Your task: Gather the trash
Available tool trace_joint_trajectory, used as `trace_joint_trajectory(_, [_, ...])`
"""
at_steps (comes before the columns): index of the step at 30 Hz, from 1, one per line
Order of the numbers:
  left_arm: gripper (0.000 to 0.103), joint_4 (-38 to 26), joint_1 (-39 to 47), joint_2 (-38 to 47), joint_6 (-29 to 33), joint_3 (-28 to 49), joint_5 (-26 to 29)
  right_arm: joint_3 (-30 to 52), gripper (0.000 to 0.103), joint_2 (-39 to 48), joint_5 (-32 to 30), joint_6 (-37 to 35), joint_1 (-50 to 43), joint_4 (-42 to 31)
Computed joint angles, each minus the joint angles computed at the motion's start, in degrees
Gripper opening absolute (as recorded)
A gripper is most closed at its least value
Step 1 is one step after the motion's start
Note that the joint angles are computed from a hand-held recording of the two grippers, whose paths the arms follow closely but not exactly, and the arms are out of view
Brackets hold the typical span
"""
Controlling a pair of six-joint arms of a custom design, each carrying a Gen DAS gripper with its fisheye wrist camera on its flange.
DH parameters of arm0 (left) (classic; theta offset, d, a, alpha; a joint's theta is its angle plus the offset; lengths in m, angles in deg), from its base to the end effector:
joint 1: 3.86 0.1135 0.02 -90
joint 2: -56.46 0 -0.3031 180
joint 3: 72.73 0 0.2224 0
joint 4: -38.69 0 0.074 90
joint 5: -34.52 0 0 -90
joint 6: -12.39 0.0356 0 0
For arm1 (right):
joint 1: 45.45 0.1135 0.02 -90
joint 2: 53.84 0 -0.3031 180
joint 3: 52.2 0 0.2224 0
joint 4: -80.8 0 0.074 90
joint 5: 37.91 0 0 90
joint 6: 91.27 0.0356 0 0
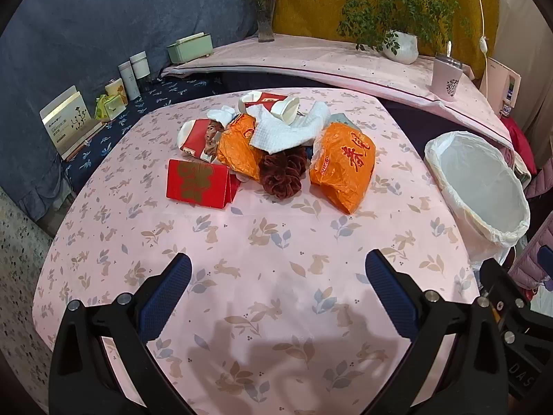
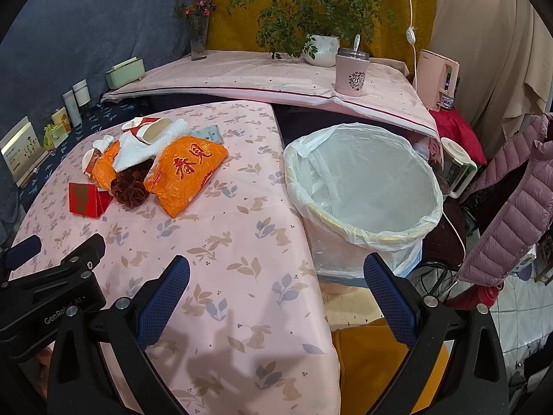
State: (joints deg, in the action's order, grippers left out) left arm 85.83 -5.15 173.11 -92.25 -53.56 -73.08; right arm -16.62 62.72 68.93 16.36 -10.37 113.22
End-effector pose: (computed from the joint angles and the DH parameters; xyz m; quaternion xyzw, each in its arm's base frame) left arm 0.1961 0.0064 0.0808 -0.1596 0.9173 0.0961 0.3519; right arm 0.2203 0.1421 0.0839 -0.0891 0.9224 0.0326 0.3744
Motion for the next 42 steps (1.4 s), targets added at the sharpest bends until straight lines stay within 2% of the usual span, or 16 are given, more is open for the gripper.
trace_joint_trajectory(11, [0.096,1.0,-0.5,-0.5,0.3,-0.7,-0.6,-0.3,0.096,-1.1,0.4,-0.1,0.0,-0.3])
trace_joint_trajectory(20, [0.096,4.9,-0.4,0.9,0.4,-1.8,0.0,-0.6,0.096,-1.2,0.7,-0.1,0.1,0.2])
trace_joint_trajectory(21, [0.096,3.0,-0.3,-0.8,0.4,-1.5,0.0,-0.6,0.096,-1.2,0.6,-0.2,0.1,0.2])
trace_joint_trajectory(25, [0.096,5.6,0.2,0.1,0.0,-2.3,0.4,-0.6,0.096,-1.1,0.6,-0.3,0.0,0.2])
trace_joint_trajectory(42, [0.096,3.8,0.1,-0.7,-0.4,-1.4,-0.4,-0.4,0.096,-1.6,0.5,-0.3,-0.3,-0.2])
